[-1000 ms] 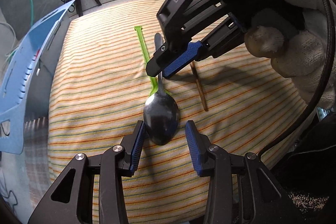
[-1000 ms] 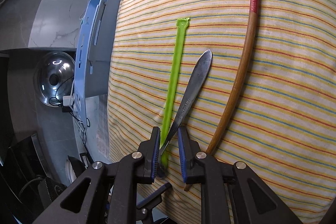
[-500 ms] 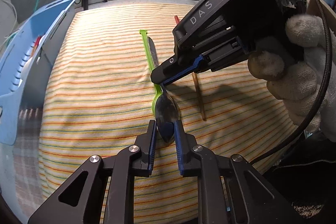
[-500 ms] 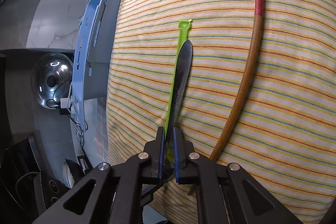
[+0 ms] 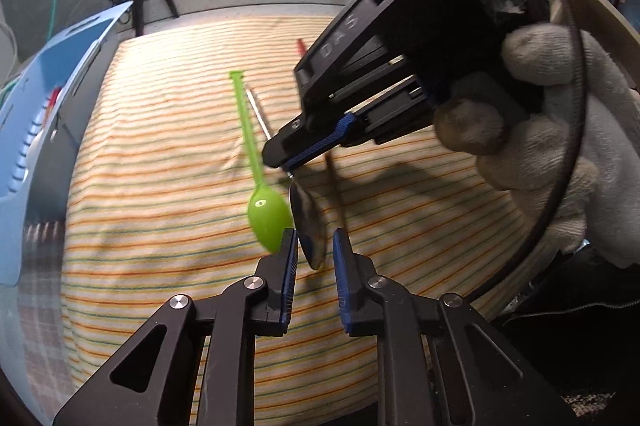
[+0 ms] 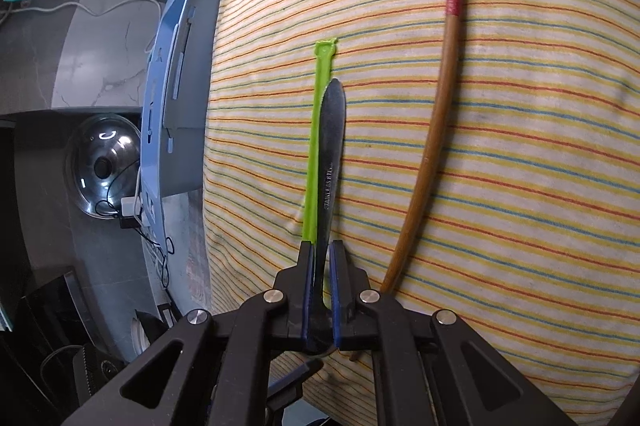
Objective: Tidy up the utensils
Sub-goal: 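Close the right tool on the handle of the metal spoon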
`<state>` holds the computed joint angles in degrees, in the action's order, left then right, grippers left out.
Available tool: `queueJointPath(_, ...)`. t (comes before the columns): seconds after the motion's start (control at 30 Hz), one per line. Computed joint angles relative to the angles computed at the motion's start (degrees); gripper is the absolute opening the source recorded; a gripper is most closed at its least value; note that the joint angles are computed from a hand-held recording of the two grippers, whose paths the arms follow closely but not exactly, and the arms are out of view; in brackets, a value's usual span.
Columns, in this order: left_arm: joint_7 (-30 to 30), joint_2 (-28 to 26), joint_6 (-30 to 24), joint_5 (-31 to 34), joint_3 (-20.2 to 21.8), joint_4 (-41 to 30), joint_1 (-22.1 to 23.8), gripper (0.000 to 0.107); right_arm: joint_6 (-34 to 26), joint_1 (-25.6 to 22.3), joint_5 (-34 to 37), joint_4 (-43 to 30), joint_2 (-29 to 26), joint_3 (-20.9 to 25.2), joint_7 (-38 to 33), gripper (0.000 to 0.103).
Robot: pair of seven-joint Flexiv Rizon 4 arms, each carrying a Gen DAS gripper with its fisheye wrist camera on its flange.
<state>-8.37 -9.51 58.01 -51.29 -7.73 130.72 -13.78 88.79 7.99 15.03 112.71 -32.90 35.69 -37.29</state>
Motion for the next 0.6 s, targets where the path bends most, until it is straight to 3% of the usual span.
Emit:
queueJointPath(0.17, 0.3, 0.2, -1.5, 0.6, -0.6, -0.2, -1.1, 0.016, -2.5, 1.1, -1.1, 0.8, 2.2, -1.9, -1.0, 0.008)
queueJointPath(0.37, -1.8, -0.6, -4.1, 3.1, -0.2, -1.4, -1.0, 0.016, -4.2, -3.4, 2.6, -0.3, 0.9, 2.5, -7.3, 0.010)
queueJointPath(0.6, -10.5, -2.3, -6.0, 9.2, 0.8, -3.8, 0.8, 0.020, -6.0, -4.2, 7.7, -1.9, 0.5, 3.7, -12.3, 0.010)
